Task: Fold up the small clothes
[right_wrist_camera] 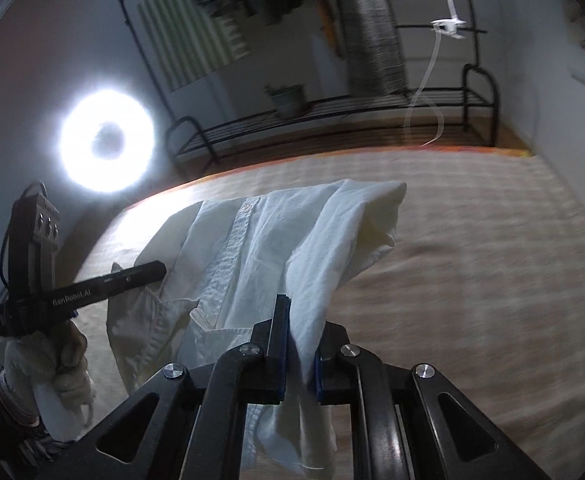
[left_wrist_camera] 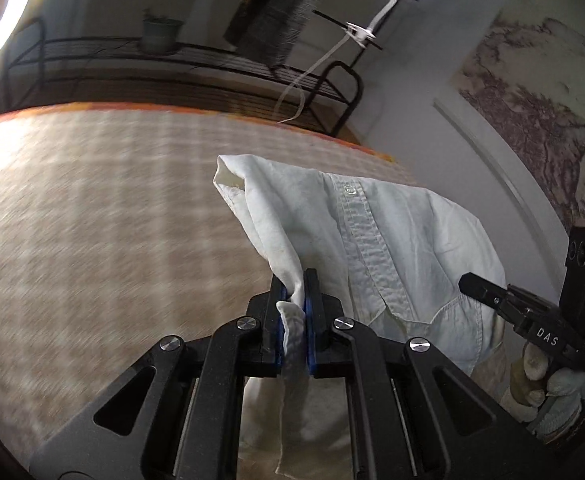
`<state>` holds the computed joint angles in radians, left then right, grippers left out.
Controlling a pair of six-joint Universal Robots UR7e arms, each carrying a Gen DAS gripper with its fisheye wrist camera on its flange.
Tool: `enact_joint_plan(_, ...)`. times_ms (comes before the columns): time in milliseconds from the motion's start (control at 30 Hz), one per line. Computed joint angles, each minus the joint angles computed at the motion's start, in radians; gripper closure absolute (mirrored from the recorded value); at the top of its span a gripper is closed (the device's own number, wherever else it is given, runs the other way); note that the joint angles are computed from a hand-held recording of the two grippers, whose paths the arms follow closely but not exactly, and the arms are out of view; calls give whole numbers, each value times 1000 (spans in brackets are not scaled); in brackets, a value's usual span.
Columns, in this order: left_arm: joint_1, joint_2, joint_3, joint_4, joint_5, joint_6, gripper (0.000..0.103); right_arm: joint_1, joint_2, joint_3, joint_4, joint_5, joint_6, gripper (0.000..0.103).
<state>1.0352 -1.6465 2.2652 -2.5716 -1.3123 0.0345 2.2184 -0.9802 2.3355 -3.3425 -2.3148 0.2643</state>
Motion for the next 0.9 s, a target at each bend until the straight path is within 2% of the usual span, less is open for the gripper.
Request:
enact_joint_plan(133,-55,173,-31,-132,-6,13,98,-72,-99,28,-12,-55,-99,96)
enact_joint_plan(267,-81,367,-113,-251,-10,25,99,-152,-158,25,-74,-91,-238,96)
enact_joint_plan(467,-100,586,-234,-368,-8,31,99,-280,-176,-30,-178,-115,-475,96)
enact_joint_plan(567,-106,670,-292,-385,-3,30,99,-347,-175,-56,-223,-99,-544,96)
enact_joint_plan(700,-106,745,-330,-408,15,34,99,-439,-170,-80,-265,-56,-609,96)
enact_joint_plan(800,-96,780,-352,-391,19,23,99,-491,-164,-70,-287,-18,-608,96)
enact_joint_plan(900,-102,796,-354,-405,72,31,98,-524,-141,-69,-304,-22,-606,96)
